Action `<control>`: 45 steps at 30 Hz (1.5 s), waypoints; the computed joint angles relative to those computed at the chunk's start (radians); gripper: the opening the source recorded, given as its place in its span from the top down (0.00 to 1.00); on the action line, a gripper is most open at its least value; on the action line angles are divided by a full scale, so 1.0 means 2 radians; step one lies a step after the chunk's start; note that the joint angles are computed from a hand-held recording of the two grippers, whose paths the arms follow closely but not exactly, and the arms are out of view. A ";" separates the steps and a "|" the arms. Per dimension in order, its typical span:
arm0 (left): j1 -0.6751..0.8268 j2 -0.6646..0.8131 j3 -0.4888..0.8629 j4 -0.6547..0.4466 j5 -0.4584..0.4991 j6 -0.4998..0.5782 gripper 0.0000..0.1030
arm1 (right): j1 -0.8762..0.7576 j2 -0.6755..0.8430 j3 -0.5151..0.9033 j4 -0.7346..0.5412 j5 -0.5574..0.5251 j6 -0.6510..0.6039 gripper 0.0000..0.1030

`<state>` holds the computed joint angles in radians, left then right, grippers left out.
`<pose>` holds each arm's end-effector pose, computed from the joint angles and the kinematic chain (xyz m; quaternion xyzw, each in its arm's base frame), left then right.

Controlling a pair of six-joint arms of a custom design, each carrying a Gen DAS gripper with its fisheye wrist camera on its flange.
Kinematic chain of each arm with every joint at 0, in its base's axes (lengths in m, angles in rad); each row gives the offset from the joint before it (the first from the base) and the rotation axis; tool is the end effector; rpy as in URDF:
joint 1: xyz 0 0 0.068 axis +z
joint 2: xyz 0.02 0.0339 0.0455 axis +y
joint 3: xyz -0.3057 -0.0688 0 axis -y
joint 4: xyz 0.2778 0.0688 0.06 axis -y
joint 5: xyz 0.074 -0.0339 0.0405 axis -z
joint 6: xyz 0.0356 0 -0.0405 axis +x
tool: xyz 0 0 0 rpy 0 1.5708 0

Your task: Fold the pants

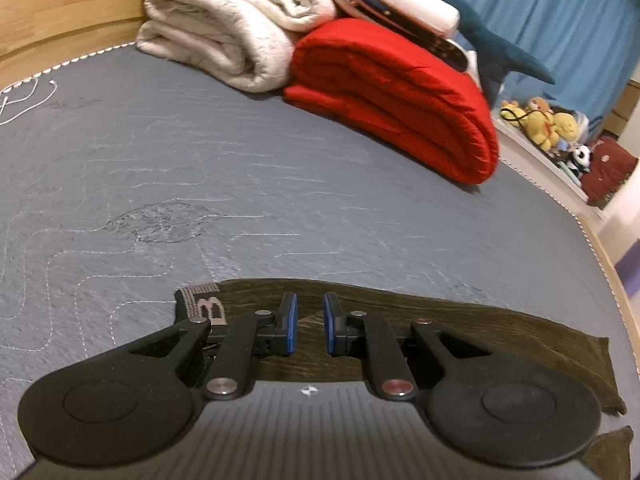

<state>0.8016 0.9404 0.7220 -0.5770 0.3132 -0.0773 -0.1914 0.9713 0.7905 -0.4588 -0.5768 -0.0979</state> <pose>0.1467 0.1357 0.2818 -0.3357 0.8527 -0.0027 0.4004 0.2147 -0.0218 0.3130 -0.0875 0.8617 0.1894 0.4626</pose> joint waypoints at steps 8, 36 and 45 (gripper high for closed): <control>-0.029 0.068 -0.016 0.071 -0.040 -0.022 0.84 | -0.010 0.016 0.018 -0.007 -0.020 0.038 0.13; -0.078 0.228 0.069 0.054 -0.004 0.253 0.93 | -0.098 0.067 0.050 -0.024 -0.044 0.007 0.13; -0.070 -0.109 0.024 -0.173 0.030 0.283 0.94 | -0.151 0.067 0.051 -0.030 -0.073 0.013 0.13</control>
